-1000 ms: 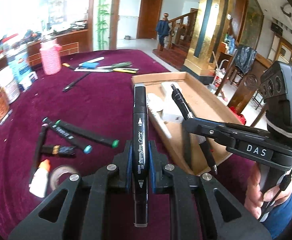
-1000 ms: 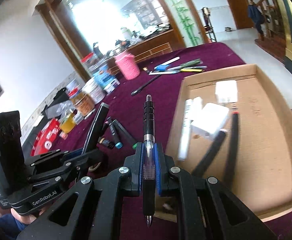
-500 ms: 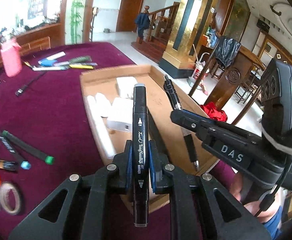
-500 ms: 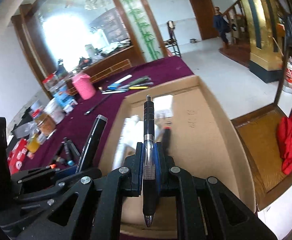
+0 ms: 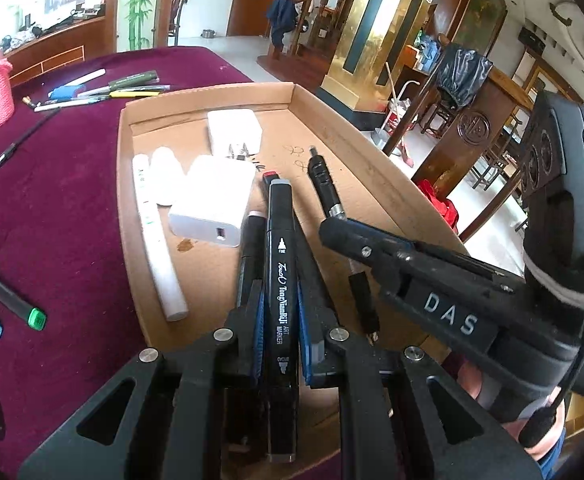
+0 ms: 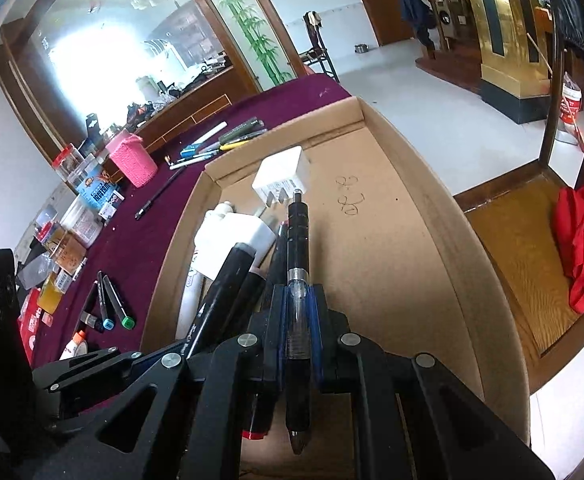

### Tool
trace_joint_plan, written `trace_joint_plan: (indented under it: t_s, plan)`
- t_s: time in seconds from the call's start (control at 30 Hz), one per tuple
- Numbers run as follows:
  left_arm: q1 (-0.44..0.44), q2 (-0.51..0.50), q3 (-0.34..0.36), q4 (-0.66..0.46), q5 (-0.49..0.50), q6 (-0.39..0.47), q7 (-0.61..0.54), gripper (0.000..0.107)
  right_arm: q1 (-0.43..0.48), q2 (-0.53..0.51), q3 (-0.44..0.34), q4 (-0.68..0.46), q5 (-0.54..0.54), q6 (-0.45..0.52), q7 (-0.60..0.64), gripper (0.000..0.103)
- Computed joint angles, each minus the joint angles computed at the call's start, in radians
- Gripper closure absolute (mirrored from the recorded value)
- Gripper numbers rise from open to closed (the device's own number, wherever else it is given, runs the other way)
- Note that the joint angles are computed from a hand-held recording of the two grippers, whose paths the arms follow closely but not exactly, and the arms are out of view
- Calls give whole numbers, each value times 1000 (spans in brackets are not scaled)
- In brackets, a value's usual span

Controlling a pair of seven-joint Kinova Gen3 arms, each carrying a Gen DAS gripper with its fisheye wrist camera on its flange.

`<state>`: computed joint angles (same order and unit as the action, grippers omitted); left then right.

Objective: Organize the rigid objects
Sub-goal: 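Carry the Touch marker and the pen over the cardboard box, then open both tools to drop the marker and pen into the box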

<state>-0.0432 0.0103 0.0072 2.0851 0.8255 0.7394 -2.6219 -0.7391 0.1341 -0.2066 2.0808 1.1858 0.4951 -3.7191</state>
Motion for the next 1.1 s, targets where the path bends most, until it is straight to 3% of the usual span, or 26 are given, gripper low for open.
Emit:
trace_joint_plan:
  t_s: [0.67,1.1]
  plan:
    - [3,23,18,-3,-26,-9,15,96,-18,18,12,-25,-68,30,61,93]
    - [10,0,8,-1,-63,7,47,94,-21,-5,-13,11,49,64,-87,87]
